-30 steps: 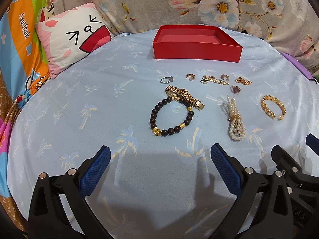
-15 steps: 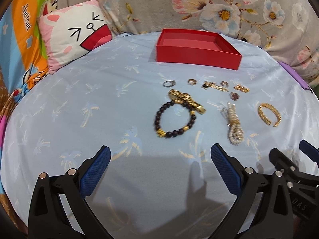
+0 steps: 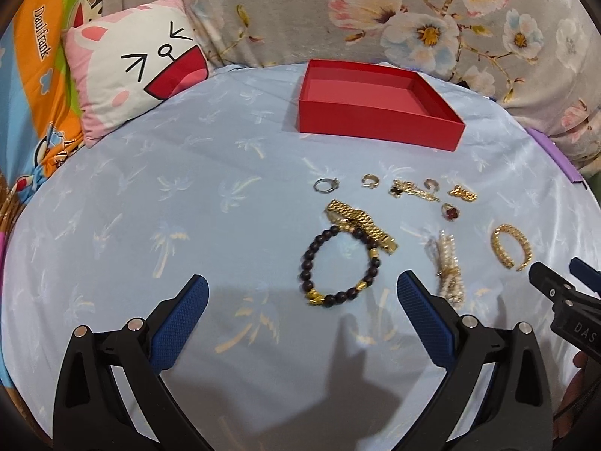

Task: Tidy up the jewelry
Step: 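Grasp the pearl bracelet with the right tool while the left tool approaches the black bead bracelet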

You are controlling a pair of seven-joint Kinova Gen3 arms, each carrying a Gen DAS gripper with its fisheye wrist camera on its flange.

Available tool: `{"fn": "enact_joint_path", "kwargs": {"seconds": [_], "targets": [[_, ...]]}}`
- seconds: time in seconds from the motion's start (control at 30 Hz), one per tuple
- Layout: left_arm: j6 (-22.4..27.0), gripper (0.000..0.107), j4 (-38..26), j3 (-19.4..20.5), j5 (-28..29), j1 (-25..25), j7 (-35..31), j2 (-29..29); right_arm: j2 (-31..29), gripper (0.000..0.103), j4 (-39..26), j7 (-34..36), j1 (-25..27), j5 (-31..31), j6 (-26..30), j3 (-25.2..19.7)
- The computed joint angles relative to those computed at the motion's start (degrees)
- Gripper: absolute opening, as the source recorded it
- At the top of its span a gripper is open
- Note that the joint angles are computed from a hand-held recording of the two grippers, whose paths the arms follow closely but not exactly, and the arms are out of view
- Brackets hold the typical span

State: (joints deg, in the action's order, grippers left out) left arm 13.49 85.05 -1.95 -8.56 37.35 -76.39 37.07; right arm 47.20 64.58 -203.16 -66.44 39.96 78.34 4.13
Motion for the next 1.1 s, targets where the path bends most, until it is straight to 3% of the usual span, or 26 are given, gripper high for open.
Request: {"fn": "enact_joint_path", "kwargs": {"seconds": [0.17,0.43,0.63,0.77,1.1], "targets": [[-0.5,0.098,-0.35,-0.35,-0.07,0.8,-0.58,0.63,1.62,0.092,-2.55,2.45,-0.42,0.52,2.48,-0.01],[5.31,0.098,-6.73,2.0,0.29,-0.98,-1.7,4.82,-0.03,0.091,0.2,0.15,-0.43,0.28,-0.98,0.07],[3.43,0.098,-4.55,3.76,1.52,-3.18,-2.94,3.99,0.8,0.091,-1.99,2.83,0.11,1.13,-5.65,-0.41],[2.18,0.098,-2.39,2.94,1.78,-3.62,-2.99,2.9,3.44,0.074,-7.56,8.82,1.2,-0.26,-5.96,-0.11],[0.67,0.098,0.47,5.84,4.01,-7.67,-6.08,1.64,9.34,0.038,-18.04,19.28,3.91,-6.44,-6.88,1.82]]}}
